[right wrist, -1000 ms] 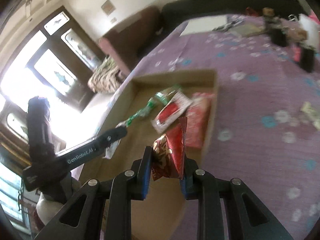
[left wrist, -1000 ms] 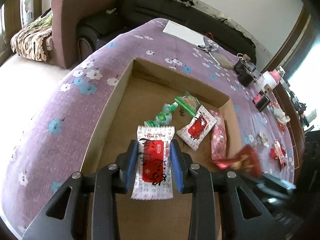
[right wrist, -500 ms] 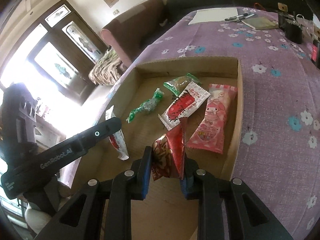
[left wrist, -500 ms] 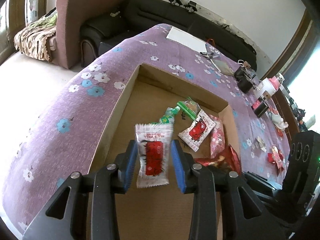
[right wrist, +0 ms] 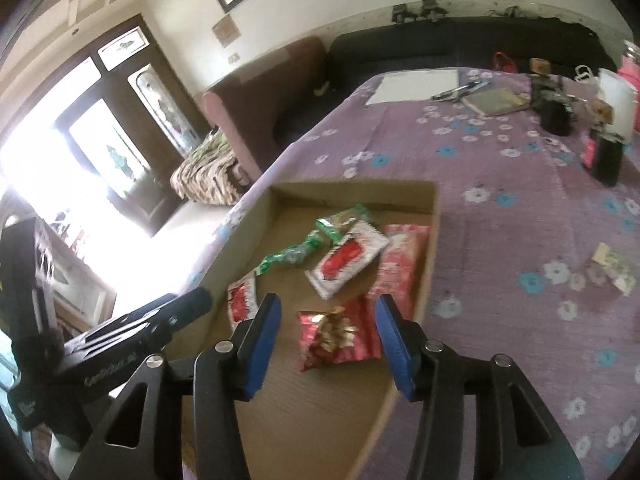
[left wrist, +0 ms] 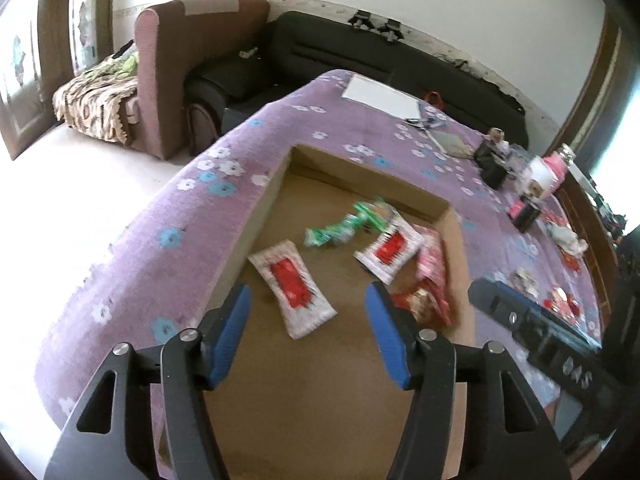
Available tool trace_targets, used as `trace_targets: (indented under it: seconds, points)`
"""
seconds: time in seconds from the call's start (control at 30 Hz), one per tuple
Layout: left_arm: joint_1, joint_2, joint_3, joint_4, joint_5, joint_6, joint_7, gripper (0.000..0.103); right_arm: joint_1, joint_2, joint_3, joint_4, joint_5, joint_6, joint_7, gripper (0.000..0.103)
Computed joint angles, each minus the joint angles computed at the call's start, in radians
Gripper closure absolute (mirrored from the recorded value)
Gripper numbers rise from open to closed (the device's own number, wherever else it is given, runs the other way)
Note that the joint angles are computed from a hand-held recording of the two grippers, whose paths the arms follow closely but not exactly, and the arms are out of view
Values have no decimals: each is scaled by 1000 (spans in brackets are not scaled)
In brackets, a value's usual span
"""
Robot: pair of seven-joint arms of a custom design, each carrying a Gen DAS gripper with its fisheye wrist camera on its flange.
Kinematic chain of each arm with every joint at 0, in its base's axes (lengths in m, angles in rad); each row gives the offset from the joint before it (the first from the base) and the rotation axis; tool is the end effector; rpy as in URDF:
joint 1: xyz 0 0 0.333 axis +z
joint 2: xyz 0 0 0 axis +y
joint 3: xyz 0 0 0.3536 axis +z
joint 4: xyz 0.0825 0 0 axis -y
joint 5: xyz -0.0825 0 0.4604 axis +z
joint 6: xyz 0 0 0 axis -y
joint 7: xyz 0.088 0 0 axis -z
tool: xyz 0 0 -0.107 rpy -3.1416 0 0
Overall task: Organize snacks
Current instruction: 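Carry both packets over the cardboard box and open both grippers to drop them, then move both grippers back over the remaining snacks on the table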
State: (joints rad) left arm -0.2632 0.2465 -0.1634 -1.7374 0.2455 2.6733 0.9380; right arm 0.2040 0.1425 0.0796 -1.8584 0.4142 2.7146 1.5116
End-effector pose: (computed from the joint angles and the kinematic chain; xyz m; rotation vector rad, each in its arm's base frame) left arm 0.6899 -0.3094 0.5216 -1.9447 1.8571 -0.8861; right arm 0.6960 0.1850 0.5284 -1.7100 1.6717 -0.2457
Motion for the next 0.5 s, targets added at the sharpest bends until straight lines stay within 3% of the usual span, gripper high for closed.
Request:
trace_targets:
  seconds: [0.23,0.37,0.5]
  points:
    - [25,-61,-81,-84,-199,86,154,34,-44,-113,-62,-135,-48,48,75,52]
    - [16,-70,-110,-101,-304,108,243,34,-101,-182,-113,-222,-108,79,200,51]
    - [-4,-49,-123,-78,-361,83,306,34,-161,-202,-133,-255,-274,90,369,49]
